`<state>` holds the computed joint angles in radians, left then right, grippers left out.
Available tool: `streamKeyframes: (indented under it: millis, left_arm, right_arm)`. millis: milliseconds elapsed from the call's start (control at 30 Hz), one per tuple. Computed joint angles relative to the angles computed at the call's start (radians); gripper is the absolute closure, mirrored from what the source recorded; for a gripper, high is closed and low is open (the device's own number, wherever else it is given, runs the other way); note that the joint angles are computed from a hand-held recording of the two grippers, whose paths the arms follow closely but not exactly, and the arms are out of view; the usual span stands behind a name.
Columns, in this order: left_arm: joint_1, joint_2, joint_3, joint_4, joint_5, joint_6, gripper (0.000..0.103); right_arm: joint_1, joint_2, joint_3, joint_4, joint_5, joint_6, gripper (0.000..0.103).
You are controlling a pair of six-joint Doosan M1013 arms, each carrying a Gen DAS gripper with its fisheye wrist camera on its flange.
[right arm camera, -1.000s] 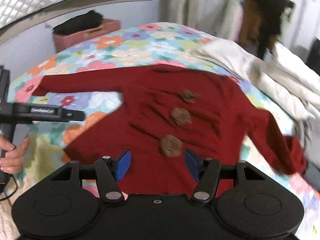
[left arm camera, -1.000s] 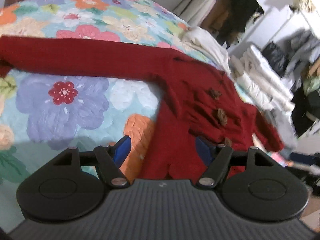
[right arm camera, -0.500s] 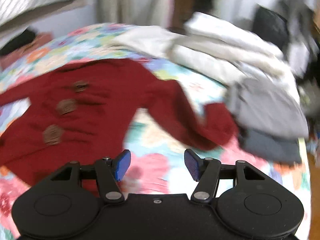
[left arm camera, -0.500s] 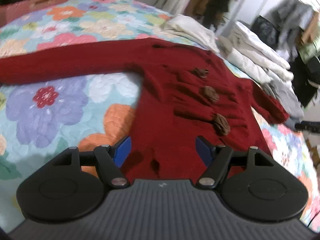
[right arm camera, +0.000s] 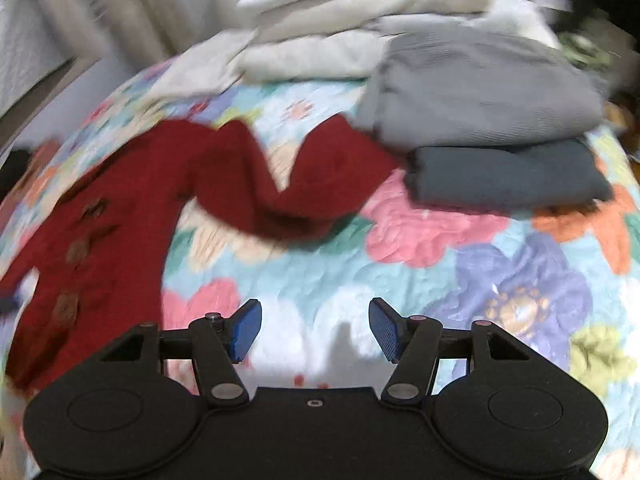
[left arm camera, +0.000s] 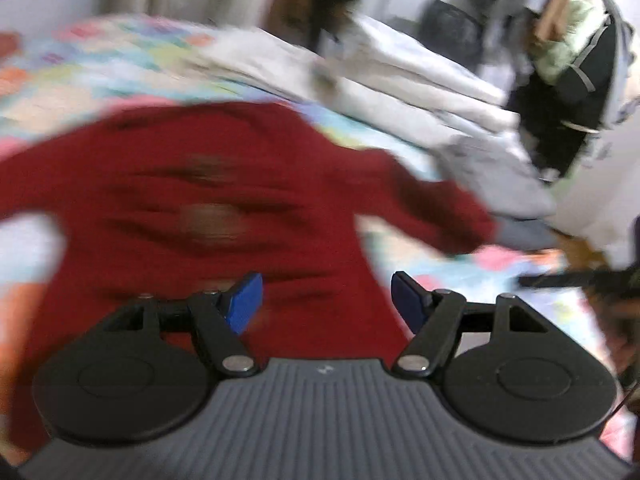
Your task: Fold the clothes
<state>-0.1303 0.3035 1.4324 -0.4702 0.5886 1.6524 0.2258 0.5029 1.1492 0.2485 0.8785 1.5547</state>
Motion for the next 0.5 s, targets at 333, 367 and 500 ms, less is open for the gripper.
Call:
streamKeyframes:
  millis: [333,367,500]
  left_arm:
    - [-0.106,0.198,-0.251,0.135,0.083,-0.117,0.031]
    - [-0.104,0.2,-0.25,0.125,0.077,-0.113,0.031]
    - [-0.12,0.191,-0.213,0.123,-0.045,-0.018,0.031]
  right_arm:
    - [-0.111,0.07,0.054,0.686,-0.199,-0.209,0.038]
    - [-0.112,0.074,0.057,0.69,-0.227,-0.187,0.038]
    - [-0.115,0.159,-0.067,0.592,-0.135,-0.053,0.06]
